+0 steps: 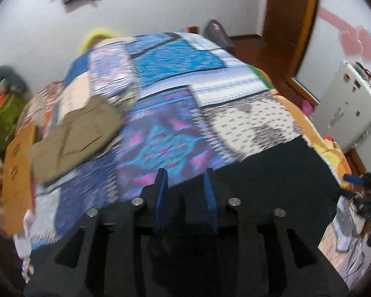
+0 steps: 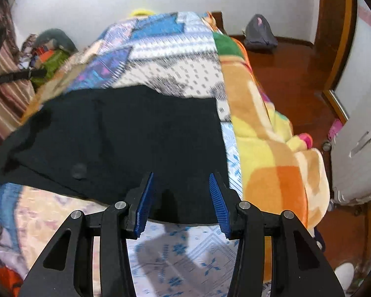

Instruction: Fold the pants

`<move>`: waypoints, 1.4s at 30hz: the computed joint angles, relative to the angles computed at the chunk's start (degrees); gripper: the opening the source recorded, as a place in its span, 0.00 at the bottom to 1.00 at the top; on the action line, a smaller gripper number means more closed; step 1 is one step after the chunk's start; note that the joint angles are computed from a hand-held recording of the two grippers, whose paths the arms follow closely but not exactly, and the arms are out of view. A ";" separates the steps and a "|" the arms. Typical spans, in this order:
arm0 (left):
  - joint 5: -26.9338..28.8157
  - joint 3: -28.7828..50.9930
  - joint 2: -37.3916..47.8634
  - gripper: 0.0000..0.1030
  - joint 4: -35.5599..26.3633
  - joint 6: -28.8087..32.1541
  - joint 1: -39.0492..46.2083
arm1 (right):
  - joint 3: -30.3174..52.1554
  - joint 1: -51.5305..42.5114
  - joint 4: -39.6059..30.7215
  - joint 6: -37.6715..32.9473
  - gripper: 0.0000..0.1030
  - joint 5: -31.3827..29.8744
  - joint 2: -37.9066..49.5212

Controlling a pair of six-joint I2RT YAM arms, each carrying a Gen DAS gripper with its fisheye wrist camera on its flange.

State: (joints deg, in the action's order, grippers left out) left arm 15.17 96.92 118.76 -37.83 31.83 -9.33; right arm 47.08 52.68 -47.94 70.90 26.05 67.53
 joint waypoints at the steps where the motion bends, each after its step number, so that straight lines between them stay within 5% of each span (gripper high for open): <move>1: 0.25 -1.37 -1.15 0.30 0.34 0.40 1.83 | 1.30 0.35 -0.10 -0.74 0.41 0.55 0.37; 13: 6.04 -11.75 -8.82 0.31 0.50 9.13 25.65 | 23.74 2.98 7.30 -19.92 0.42 -0.17 19.29; 21: 10.63 -18.64 -9.63 0.31 -3.23 17.84 29.77 | 37.18 4.39 7.50 -26.19 0.42 -4.85 34.17; 24: 10.77 -21.64 -9.87 0.31 -3.37 20.30 29.08 | 40.47 4.65 4.97 -25.90 0.51 -5.04 37.46; 25: 10.75 -22.73 -10.14 0.34 -3.23 20.96 28.54 | 40.71 5.14 4.24 -25.52 0.54 -4.86 37.48; 28: 11.21 -26.21 -11.19 0.67 -1.75 22.29 27.53 | 41.07 5.14 3.52 -26.38 0.55 -4.46 37.89; 34: 12.01 -26.86 -9.84 0.68 -0.01 19.43 26.51 | 42.56 4.32 3.03 -28.92 0.55 -3.43 39.62; 36: 12.57 -25.89 -8.76 0.65 -0.19 18.67 26.28 | 42.16 3.93 4.66 -29.97 0.55 -3.75 39.84; 42: 15.59 -26.76 -10.13 0.22 -1.06 21.96 26.13 | 39.39 2.70 10.55 -30.65 0.23 -6.72 38.56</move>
